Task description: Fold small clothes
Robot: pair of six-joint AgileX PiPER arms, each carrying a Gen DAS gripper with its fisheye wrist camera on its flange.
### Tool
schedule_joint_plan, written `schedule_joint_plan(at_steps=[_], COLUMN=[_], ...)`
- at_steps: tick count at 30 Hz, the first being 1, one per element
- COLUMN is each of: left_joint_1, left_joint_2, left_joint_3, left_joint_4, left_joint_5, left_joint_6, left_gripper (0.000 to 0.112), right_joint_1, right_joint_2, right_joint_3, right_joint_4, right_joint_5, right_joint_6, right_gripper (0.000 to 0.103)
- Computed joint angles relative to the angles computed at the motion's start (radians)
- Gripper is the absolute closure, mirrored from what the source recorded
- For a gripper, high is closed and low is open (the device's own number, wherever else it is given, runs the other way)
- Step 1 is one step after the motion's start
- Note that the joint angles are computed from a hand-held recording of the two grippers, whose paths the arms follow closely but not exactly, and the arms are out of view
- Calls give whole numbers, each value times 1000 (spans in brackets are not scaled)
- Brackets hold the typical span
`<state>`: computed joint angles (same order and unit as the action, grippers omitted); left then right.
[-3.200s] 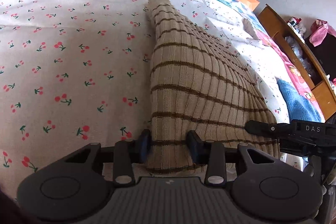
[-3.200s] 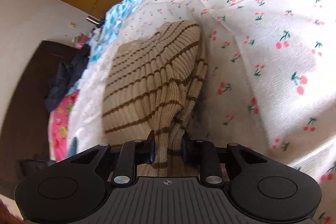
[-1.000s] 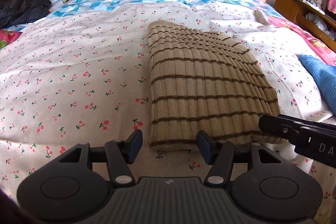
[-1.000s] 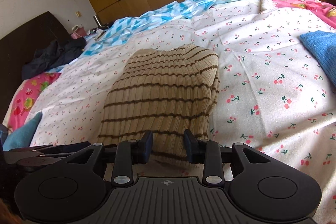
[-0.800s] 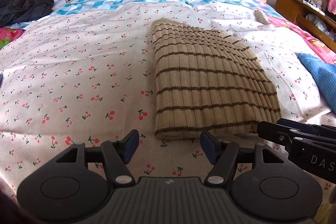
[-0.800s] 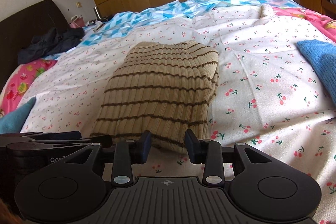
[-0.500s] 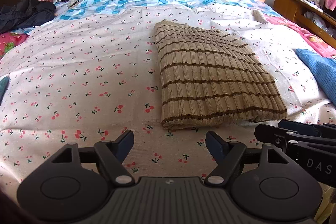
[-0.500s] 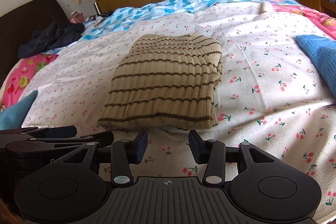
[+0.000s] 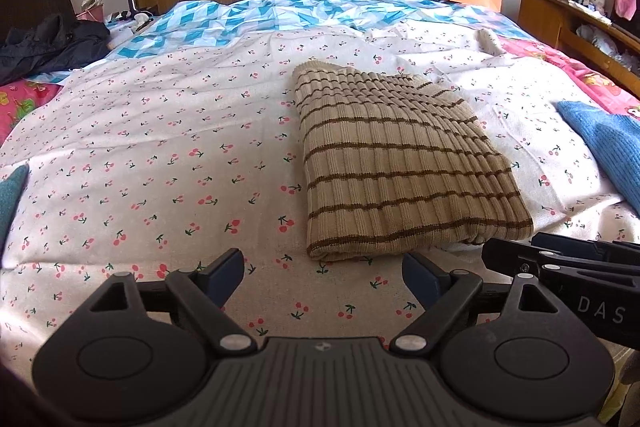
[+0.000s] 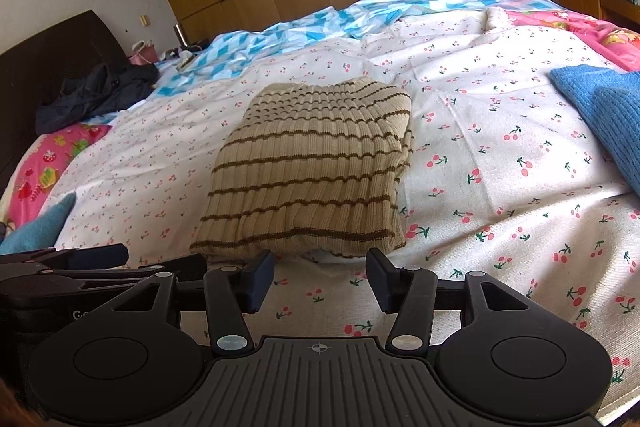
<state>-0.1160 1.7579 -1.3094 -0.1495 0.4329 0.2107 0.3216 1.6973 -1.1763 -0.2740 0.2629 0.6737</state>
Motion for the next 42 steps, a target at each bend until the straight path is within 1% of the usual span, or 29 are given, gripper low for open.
schedule_joint_plan(at_steps=[6,14,23,31,38,40,42], left_joint_1=[9,11,14,-5,-11,-14,-15], left_joint_2=[17,22,23,18,23,19,10], left_joint_3=[-15,-20,-28,-28,-43,-42,-32], left_joint_4=[-34,-40,-35,29,52,67,82], left_joint_5=[25,27,33,33,54,54,41], left_joint_6=[14,10,0,-48,-66,-83,-97], left_gripper=[20,20,19,19,18,16,15], right_joint_1=[-9,1,0,-3,-4,-4,-1], right_joint_2=[4,7,11,6,0,-4,-10], right_joint_3=[-1,-1,-7,-2,3,6,12], right_joint_4=[43,-23,-4,2,-1,-21,-62], right_joint_5=[6,10,16,13,9,7,5], right_joint_6=[-36,35,15,22,31,51,96], right_gripper=[51,50,49,49,49,46,46])
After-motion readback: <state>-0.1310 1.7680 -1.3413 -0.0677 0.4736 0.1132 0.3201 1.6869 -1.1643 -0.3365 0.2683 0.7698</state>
